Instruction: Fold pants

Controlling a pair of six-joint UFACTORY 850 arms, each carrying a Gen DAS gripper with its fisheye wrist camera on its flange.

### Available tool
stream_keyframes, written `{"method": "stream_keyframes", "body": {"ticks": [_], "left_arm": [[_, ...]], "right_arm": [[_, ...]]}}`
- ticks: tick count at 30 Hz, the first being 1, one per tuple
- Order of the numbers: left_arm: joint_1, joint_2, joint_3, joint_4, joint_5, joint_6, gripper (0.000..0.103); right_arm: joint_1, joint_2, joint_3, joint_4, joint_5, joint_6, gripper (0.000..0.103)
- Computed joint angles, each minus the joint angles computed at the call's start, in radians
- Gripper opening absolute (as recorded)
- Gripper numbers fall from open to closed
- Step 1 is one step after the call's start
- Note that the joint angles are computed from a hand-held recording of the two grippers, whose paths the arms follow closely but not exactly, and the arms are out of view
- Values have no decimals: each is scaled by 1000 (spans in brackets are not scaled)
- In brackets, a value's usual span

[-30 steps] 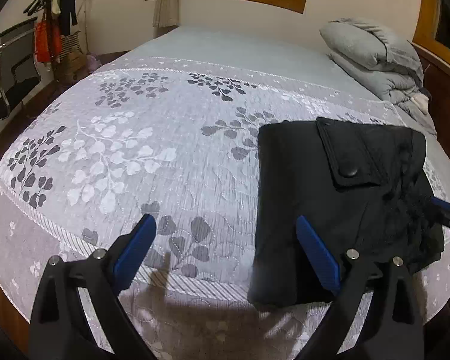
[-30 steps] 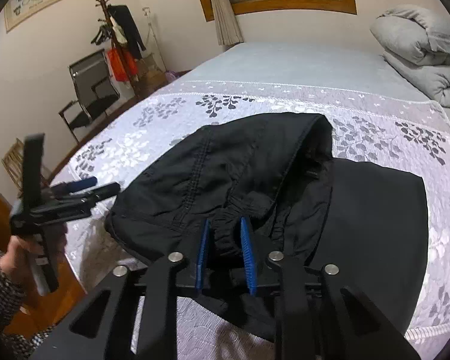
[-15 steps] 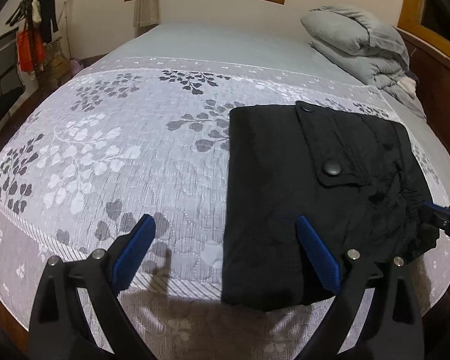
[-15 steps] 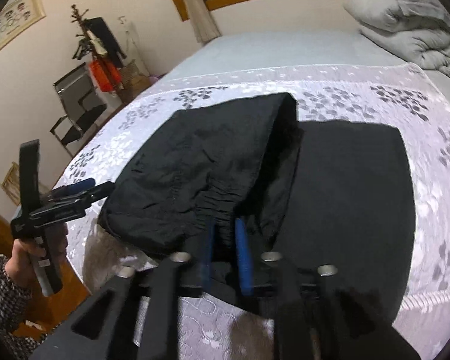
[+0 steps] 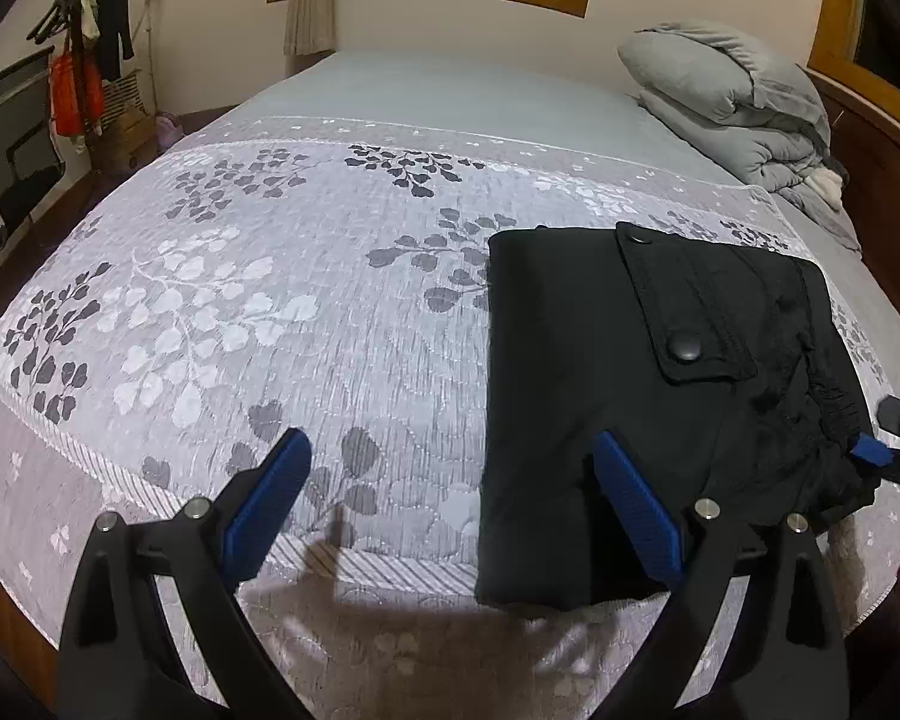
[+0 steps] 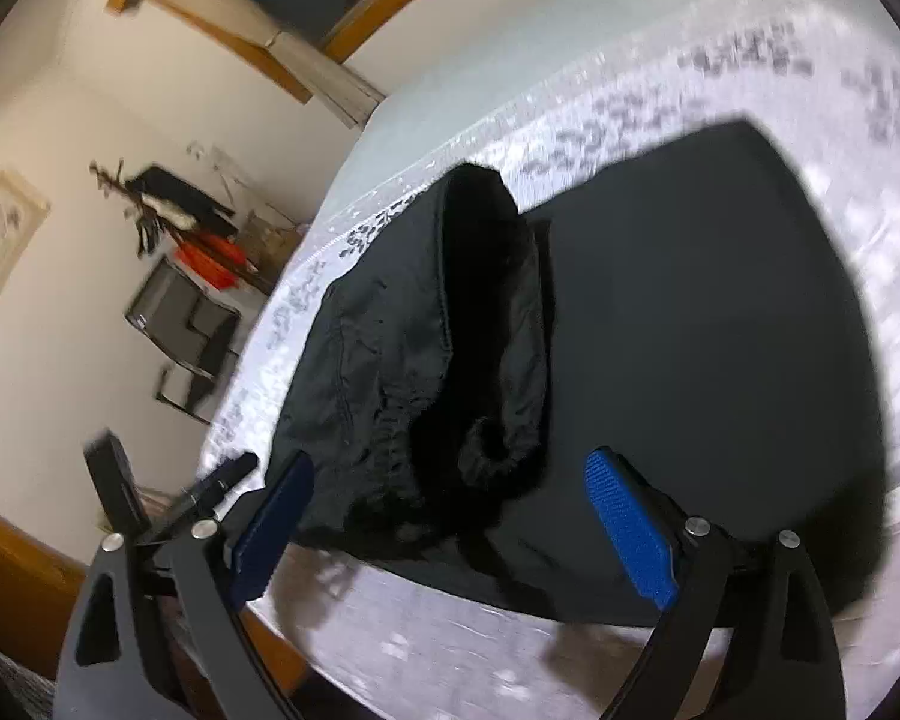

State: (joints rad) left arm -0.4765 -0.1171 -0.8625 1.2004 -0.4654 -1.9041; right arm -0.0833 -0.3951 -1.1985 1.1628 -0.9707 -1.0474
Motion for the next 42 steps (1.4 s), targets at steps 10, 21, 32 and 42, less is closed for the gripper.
{"method": "stream_keyframes", "body": {"ticks": [10, 21, 32, 42], "left_arm": [[3, -5, 2, -41, 15, 40, 95], [-3, -13, -20, -68, 4, 80, 96], [-37, -53, -75, -94, 3, 140, 96], [-75, -104, -160, -81, 4, 197, 96]], "right_arm": [[26, -52, -29, 52, -23, 34, 44], [-58, 32, -34, 131, -74, -90, 27], [-173, 39, -68, 128, -57, -82, 26], [-202, -34, -70, 63, 8, -1, 26]]}}
